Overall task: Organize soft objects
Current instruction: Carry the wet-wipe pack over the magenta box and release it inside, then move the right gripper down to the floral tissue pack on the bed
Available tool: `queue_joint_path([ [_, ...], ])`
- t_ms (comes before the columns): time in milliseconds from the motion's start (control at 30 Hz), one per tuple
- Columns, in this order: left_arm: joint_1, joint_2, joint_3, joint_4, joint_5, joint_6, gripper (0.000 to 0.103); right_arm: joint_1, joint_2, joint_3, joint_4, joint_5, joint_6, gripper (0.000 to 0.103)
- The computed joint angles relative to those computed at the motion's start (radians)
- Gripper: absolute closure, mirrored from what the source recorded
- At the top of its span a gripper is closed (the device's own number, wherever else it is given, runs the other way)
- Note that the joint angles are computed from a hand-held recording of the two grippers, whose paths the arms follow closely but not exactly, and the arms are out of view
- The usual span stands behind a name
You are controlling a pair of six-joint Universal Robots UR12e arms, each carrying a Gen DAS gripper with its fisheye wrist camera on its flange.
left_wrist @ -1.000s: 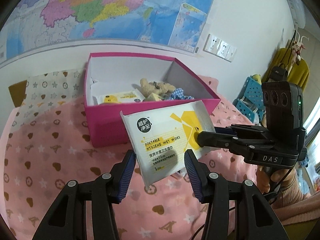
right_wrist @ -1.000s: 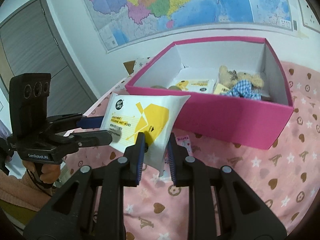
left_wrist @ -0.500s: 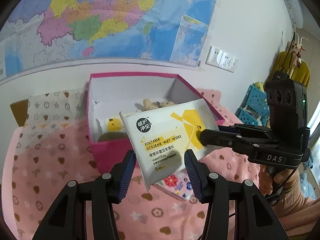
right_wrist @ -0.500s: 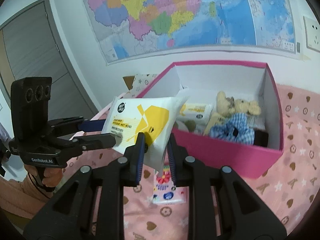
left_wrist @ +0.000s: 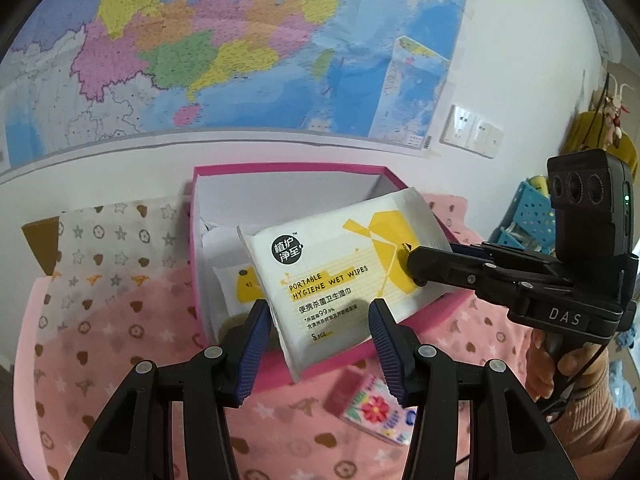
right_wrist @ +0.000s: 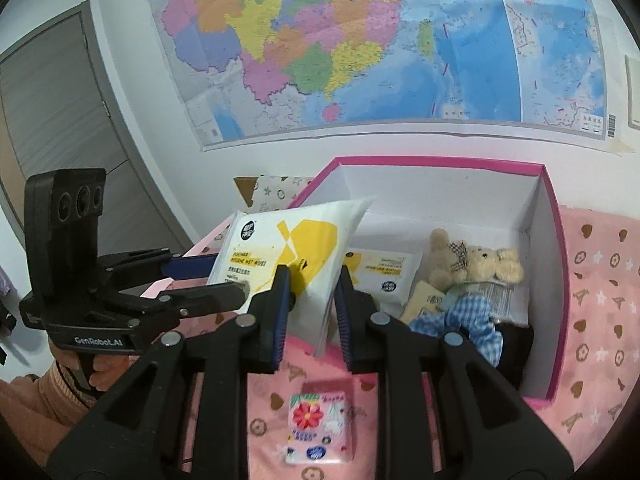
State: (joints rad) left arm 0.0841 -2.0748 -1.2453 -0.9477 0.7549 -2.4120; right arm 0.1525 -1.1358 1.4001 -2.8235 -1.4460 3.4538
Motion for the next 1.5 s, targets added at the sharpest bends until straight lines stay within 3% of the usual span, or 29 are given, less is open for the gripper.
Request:
queue_joint_path([
  [133, -0.01, -0.021, 0.025, 0.027, 0.027, -0.035, 0.053, -0.005, 0.02, -0.028, 0.026, -0.006, 0.01, 0.078],
  [500, -0.047, -0.096, 0.13, -0.016, 0.122, -0.076, 0.052, -0.024, 0.066, -0.08, 0.126, -0.001, 0.052, 0.077],
  [833, -0.066, -0.124, 0.167, -0.027, 0.172, -0.092, 0.057, -0.026, 0.102, -0.129, 0.221, -0.027, 0.087, 0.067],
  [1067, -0.061, -0.106, 0.135, 0.023, 0.165, -0.103, 0.057, -0.02, 0.097, -0.123, 0.258, -0.111, 0.098, 0.06],
  [1267, -0.045, -0.076, 0.089, 0.041, 0.113, -0.086, 0.055, -0.02, 0.082, -0.1, 0.227, -0.094, 0.081, 0.06],
  [1500, -0.02, -0.02, 0.001, 0.064, 0.036, -0.033, 0.041, -0.016, 0.046, -0.04, 0.139, -0.061, 0.077, 0.06],
])
